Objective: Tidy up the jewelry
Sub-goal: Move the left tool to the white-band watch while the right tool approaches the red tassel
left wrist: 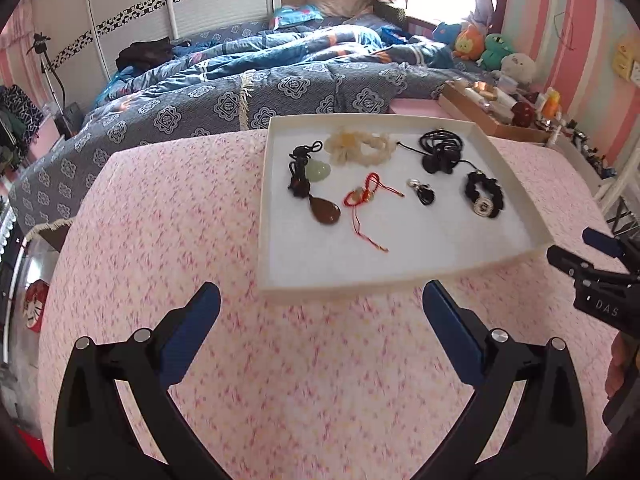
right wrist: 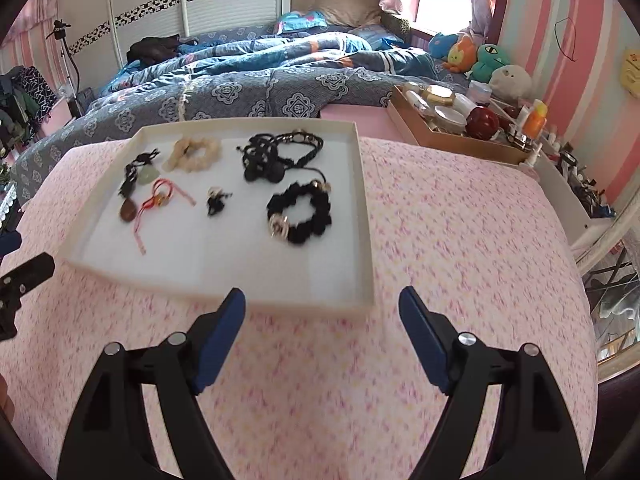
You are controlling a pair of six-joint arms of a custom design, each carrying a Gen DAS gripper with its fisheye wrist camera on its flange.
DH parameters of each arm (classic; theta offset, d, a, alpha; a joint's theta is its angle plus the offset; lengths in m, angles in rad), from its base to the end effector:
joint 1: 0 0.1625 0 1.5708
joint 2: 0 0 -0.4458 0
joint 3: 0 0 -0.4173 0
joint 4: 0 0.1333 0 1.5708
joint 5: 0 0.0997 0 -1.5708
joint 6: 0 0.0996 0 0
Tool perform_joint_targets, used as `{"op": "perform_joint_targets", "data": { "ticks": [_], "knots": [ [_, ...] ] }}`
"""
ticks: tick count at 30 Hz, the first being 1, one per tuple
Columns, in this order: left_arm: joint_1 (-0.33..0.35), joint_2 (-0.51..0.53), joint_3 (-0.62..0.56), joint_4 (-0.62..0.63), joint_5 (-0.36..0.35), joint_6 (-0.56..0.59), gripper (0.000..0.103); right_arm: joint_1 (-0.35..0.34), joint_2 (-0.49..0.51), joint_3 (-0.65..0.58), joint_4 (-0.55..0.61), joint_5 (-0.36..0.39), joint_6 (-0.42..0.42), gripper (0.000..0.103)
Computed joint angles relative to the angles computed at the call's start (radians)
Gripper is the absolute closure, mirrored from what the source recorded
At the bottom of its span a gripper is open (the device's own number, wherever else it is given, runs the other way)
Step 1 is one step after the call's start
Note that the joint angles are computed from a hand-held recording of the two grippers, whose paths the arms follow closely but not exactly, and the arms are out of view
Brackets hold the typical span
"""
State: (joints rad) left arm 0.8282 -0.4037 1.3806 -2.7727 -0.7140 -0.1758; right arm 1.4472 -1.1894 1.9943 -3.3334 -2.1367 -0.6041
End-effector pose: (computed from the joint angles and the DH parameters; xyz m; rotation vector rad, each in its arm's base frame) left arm -0.3570 -0.6974 -0.0496 0.5453 2.3098 -0.7198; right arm 0.0076 -0.5867 0.3087 0.1979 -2.1826 0.8271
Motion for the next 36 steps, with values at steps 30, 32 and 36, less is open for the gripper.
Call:
{"op": "perform_joint_targets", "data": {
  "ticks": [30,32,36],
  "knots": [
    [-0.171,-0.210,0.562,-0.157,0.032,-0.206,0.003,-0.032,-0.233,0.553,-0.470,0.087,-0.142,0.003],
    [-0.184,-0.215,0.599,-0.198,0.050,-0.205,0.003,-0.049,-0.243,0.579,-0.506,0.106,-0.145,0.003],
    [-0.192,-0.224,0.651,-0.236,0.072,-0.228,0.003,-0.106,-0.295,0.627,-0.516,0.161,-0.116,0.003]
  ]
}}
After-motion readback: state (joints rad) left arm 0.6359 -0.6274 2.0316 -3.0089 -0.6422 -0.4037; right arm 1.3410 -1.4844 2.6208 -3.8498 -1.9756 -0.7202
